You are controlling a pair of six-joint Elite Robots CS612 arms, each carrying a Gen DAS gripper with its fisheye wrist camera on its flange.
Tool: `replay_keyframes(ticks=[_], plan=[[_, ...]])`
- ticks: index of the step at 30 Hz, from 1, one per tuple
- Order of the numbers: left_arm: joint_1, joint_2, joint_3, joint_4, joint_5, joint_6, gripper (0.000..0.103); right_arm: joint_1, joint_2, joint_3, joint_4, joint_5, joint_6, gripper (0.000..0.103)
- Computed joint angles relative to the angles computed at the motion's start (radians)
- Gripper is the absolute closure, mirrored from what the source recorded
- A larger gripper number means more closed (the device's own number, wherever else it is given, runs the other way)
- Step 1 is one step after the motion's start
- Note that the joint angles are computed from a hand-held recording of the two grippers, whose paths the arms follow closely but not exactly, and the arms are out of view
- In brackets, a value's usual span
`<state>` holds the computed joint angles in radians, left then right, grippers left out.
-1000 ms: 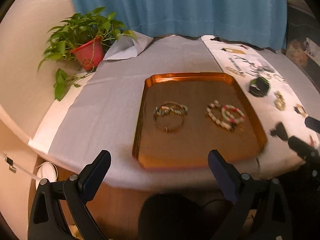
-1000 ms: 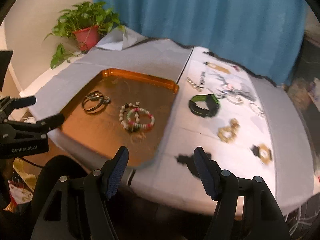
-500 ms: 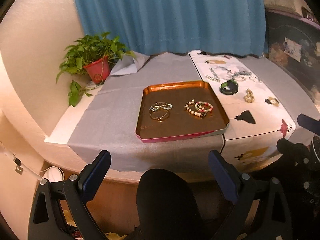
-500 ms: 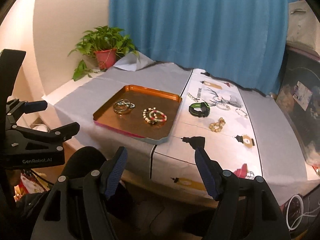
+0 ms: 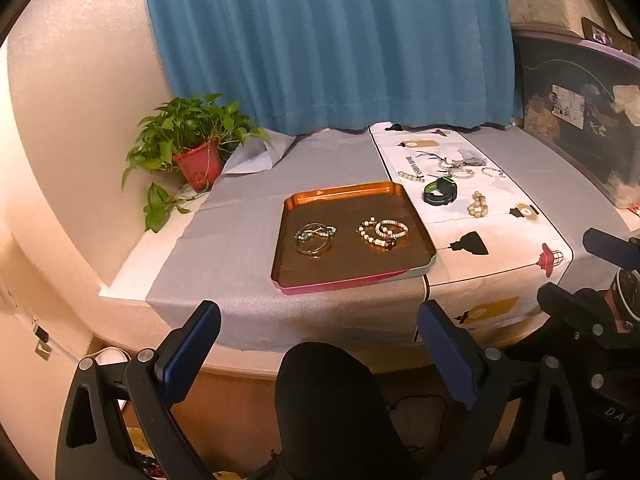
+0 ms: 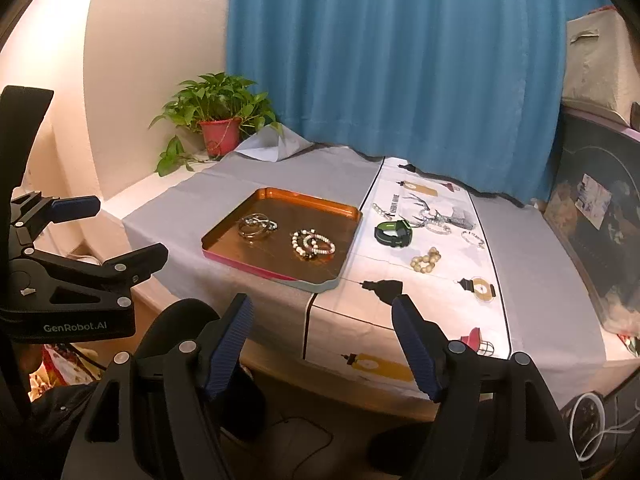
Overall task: Organize jewelry
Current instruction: 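Withdraw both open tools from the tray, then reach the left tool to the clear crystal bracelet while the right tool reaches the silver chain bracelet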
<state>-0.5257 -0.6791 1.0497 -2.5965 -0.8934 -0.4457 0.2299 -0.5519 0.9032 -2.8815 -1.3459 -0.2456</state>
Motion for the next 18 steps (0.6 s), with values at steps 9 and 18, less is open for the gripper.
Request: replay_keyframes(ticks=[9, 18], plan=[[0.0, -0.004, 0.005, -0.003, 0.002, 0.0, 0.004, 0.001, -0.002, 0.002, 0.004, -0.002, 0.0, 0.03], [0.005, 0.002, -0.008, 0.022, -0.009, -0.008, 0.004, 0.0, 0.005, -0.019, 0.036, -0.007, 0.007, 0.03]])
